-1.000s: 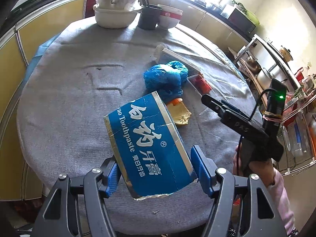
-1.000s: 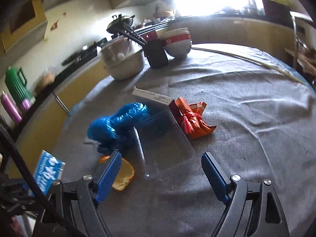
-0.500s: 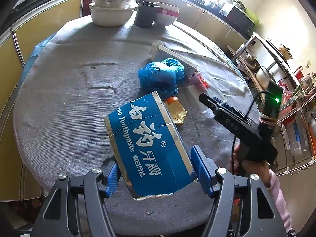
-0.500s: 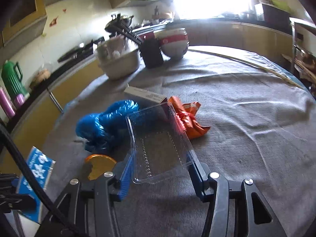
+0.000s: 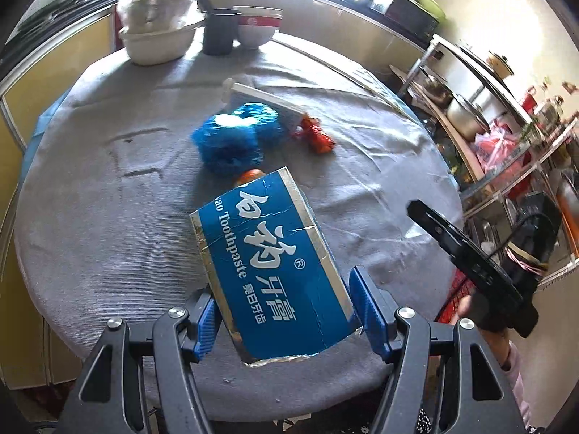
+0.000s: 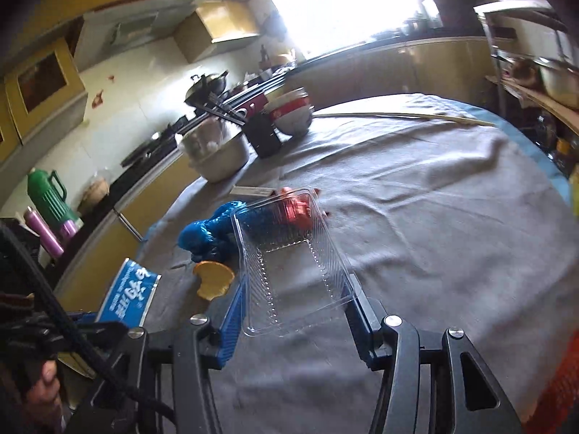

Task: Collect trash
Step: 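Carry the box and tray to the red wastebasket and open both tools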

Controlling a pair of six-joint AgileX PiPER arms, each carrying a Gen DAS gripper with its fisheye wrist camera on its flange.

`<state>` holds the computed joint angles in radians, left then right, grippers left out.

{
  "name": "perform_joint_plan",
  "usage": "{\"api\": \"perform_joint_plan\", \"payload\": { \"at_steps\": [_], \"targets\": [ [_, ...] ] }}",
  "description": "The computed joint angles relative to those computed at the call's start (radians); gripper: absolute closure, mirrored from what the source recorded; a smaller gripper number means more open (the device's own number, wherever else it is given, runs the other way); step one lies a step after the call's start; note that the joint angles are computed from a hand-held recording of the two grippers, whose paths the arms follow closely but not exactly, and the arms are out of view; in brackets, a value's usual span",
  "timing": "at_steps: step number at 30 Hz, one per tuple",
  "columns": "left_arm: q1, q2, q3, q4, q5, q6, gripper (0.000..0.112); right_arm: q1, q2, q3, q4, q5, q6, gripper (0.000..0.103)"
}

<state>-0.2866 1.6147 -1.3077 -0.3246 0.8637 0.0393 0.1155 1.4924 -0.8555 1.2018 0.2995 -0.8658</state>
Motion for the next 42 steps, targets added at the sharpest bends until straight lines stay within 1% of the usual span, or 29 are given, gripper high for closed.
{"api": "perform_joint_plan", "payload": {
  "at_steps": [3,8,11,19,25,29,33,37,42],
  "targets": [
    [-0.04,0.007,-0.018,0.016,0.01,-0.009,0.044,-0.083,-0.085,0.081,0.045,0.059,-0.043,0.048],
    [-0.125,0.026,-0.048,0.042,0.028,-0.028,0.044,-0.197,-0.204,0.18,0.012,0.115,-0.025,0.048],
    [-0.177,0.04,-0.07,0.067,0.043,-0.05,0.044,-0.282,-0.264,0.224,0.005,0.163,-0.028,0.048],
    [-0.281,0.084,-0.144,0.117,0.095,-0.087,0.044,-0.491,-0.333,0.263,-0.004,0.297,-0.058,0.048],
    [-0.363,0.149,-0.254,0.153,0.149,-0.092,0.044,-0.667,-0.375,0.285,-0.041,0.399,-0.073,0.048],
    [-0.422,0.235,-0.377,0.139,0.195,-0.068,0.044,-0.841,-0.38,0.303,-0.067,0.494,-0.116,0.048],
    [-0.49,0.313,-0.495,0.126,0.227,-0.044,0.044,-1.069,-0.376,0.313,-0.109,0.618,-0.176,0.048],
    [-0.558,0.392,-0.618,0.095,0.273,0.005,0.044,-1.317,-0.341,0.307,-0.145,0.759,-0.254,0.048],
    [-0.618,0.472,-0.746,0.067,0.328,0.05,0.044,-1.547,-0.295,0.287,-0.19,0.889,-0.322,0.047]
  ]
}}
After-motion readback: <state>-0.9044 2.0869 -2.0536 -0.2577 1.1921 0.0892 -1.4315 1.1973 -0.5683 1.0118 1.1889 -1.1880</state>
